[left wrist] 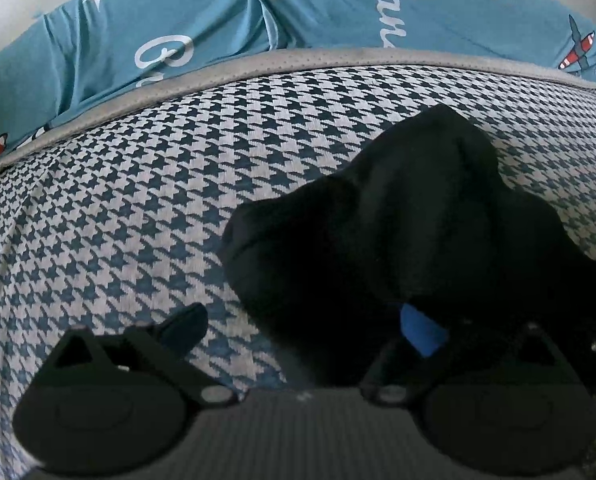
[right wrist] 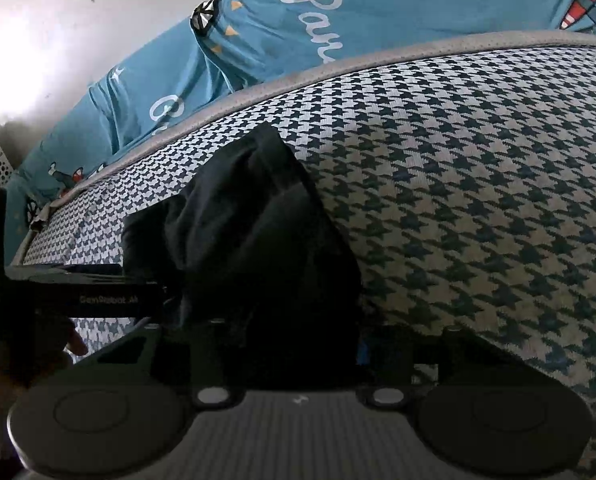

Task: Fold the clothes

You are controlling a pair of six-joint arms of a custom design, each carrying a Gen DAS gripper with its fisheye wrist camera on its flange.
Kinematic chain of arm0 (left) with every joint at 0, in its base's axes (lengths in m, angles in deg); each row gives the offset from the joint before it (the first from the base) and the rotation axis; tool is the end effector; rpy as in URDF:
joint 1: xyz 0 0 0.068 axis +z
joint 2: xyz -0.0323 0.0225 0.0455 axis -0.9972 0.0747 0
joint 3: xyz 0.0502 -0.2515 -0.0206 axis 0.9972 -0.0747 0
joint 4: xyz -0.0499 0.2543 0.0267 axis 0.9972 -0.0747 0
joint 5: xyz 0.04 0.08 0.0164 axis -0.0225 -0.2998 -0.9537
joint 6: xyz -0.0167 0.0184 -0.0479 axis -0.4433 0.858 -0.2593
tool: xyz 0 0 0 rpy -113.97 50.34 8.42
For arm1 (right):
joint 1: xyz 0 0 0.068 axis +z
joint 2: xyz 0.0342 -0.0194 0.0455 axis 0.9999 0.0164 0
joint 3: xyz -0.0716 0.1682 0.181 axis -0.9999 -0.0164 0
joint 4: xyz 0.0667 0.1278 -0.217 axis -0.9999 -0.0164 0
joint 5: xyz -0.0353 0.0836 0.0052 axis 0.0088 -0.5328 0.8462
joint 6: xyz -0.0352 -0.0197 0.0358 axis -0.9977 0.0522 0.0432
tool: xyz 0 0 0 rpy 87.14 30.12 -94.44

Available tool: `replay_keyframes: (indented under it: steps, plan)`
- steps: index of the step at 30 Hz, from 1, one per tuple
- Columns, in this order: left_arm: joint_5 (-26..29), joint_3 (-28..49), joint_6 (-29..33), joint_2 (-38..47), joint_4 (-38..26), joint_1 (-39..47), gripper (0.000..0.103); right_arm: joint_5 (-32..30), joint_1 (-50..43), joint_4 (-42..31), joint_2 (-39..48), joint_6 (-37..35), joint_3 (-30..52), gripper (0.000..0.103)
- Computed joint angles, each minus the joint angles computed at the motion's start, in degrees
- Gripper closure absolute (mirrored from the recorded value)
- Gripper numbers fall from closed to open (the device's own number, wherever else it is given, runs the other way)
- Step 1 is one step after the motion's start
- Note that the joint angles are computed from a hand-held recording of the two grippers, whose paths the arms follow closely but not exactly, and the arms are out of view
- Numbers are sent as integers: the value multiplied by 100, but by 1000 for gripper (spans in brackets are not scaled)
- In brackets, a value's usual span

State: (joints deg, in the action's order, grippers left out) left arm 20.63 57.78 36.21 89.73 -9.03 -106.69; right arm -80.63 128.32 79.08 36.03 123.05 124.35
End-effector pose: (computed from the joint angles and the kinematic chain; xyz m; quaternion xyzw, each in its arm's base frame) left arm 0.2649 -0.0952 0.1579 0.0687 0.9567 0.0067 0.2827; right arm 0.2190 0.1751 0.1493 -0.0183 0.9224 0.2015 0.3291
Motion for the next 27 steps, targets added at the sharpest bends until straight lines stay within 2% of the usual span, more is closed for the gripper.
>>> replay_keyframes:
  steps: [10,15,19,27]
  plan:
    - [162,95,-45,160,8,63,0,66,42,70,112,99,27,49]
    - [89,-104,198,-67,156,0,0,189,97,69,95,60,8,55]
    - [357,-171,320,-154,106,152,0,139,55,46,21,44,-17,60]
    - [905,-40,313,-19,-39,563,0,40,-8,-132,-32,69,72,60]
